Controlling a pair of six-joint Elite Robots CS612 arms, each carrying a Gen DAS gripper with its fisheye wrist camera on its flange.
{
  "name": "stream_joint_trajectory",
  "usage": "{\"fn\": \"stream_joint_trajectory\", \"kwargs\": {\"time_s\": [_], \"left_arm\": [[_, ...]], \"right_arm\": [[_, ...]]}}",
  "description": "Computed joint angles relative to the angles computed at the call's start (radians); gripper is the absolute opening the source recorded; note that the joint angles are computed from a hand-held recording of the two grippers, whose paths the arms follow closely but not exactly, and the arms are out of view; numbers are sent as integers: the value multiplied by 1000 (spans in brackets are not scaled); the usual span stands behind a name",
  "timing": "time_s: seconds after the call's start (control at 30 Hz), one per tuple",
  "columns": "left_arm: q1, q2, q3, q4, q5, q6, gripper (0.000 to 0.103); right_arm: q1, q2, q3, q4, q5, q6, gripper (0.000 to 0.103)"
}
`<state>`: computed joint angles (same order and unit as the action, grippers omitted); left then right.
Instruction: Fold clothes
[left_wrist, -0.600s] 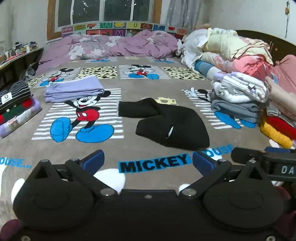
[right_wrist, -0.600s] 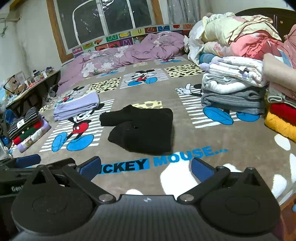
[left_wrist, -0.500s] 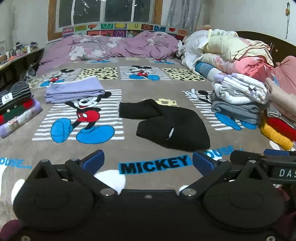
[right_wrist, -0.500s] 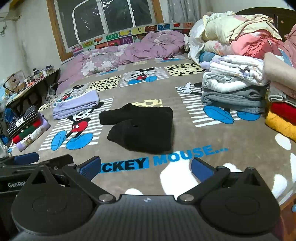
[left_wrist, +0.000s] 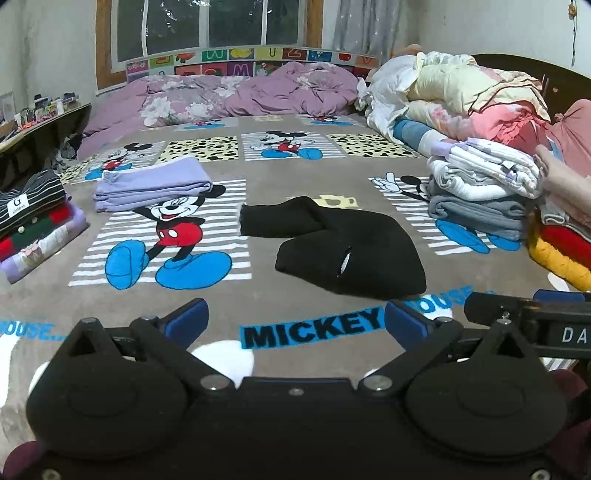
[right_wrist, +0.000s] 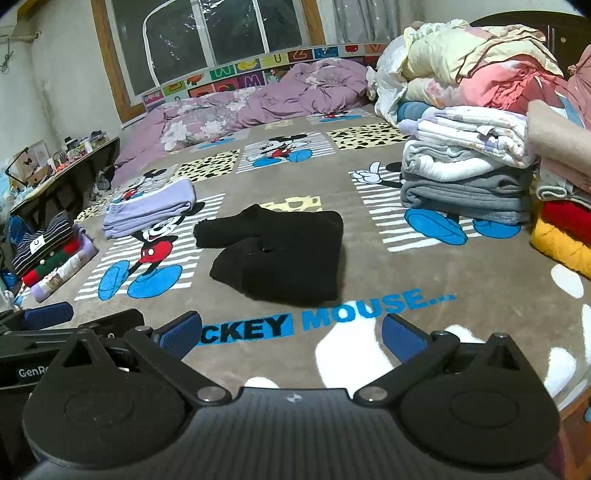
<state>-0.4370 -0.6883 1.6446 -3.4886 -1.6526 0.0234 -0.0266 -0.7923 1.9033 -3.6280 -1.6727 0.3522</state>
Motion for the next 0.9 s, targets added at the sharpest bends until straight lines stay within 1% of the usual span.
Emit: {"fn": "stream_joint_trajectory", "kwargs": {"time_s": [0.4,0.9], "left_arm": [[-4,0,-2,18,18,-15,103],[-2,0,0,10,10,-20,103]], "right_arm": [[-5,-5,0,20,14,5,103],[-2,-4,0,20,9,-4,103]]}}
